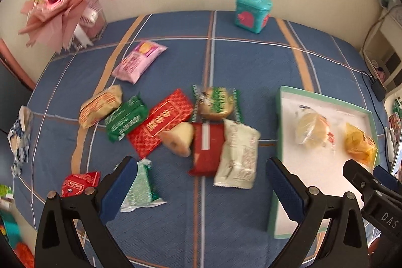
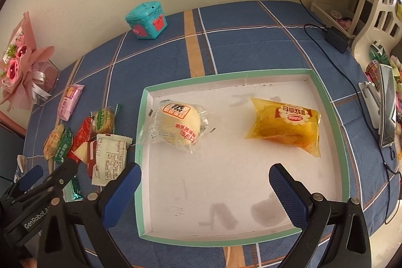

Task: Organize snacks
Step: 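Move both tools back toward the remaining snacks on the bed, then grasp the green-white pack with left tool while right tool grasps the white sachet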

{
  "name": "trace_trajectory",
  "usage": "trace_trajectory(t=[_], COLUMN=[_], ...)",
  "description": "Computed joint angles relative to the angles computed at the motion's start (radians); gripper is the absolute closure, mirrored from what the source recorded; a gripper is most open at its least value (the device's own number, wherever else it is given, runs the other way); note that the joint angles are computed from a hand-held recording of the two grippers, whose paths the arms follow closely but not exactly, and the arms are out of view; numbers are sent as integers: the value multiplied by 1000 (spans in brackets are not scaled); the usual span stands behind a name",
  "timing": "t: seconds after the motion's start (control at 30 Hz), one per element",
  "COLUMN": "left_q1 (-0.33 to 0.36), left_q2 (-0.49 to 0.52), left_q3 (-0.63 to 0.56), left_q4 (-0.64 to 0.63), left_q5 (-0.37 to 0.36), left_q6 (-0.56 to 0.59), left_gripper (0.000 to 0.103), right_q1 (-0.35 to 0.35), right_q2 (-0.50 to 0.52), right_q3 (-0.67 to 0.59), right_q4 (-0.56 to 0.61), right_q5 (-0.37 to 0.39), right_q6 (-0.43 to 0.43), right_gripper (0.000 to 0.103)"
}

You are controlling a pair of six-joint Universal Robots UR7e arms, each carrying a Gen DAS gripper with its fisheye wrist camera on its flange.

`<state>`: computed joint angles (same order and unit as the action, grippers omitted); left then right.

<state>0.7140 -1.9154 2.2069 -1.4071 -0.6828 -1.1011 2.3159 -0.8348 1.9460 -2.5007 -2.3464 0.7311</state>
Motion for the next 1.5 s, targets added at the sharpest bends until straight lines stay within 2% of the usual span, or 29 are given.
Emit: trace_trajectory(t=[0.17, 0.3, 0.5, 0.63, 0.83, 0.93, 1.0, 1.07, 1.17, 1.27, 1.37, 1.4, 1.5], left_q1=[17, 50, 104, 147, 262, 301, 321, 334, 348, 360, 383, 379, 374], left_q2=[-65, -115, -171, -181, -148, -124, -110, -100, -95, -92, -91, -91, -98], left_q3=[-40, -67, -84, -68, -18, -1, 8, 14, 23, 33, 46, 50, 58], left_q4=[130, 190, 211, 144, -55, -119, -156, -180, -202, -213, -249, -242, -246], left_q5=[34, 53, 53, 44, -34, -67, -86, -99, -111, -124, -149, -139, -131], left_q6=[-85, -136, -180, -153, -42, 8, 33, 48, 58, 53, 66, 52, 41], left_gripper=[1, 1, 1, 2, 2, 9, 10, 11, 25, 31, 42, 44, 48], right_q1=[14, 25, 32, 29, 4, -7, -12, -16, -21, -30, -40, -42, -51], right_q2=[56, 111, 181, 224, 272, 283, 289, 293, 299, 301, 298, 297, 300], right_q3=[-48, -87, -125, -156, -182, -182, -182, -183, -184, -182, -172, -170, -167], right_q4=[-7, -56, -167, -186, -201, -214, -225, -230, -236, -231, -240, -241, -239], right_q5=[34, 91, 194, 224, 248, 254, 258, 265, 271, 274, 290, 293, 299], right_q6=[-36, -84, -153, -181, -227, -230, -231, -233, -230, -213, -201, -197, -190], right_gripper=[0, 0, 1, 5, 7, 8, 17, 20, 26, 29, 35, 38, 40])
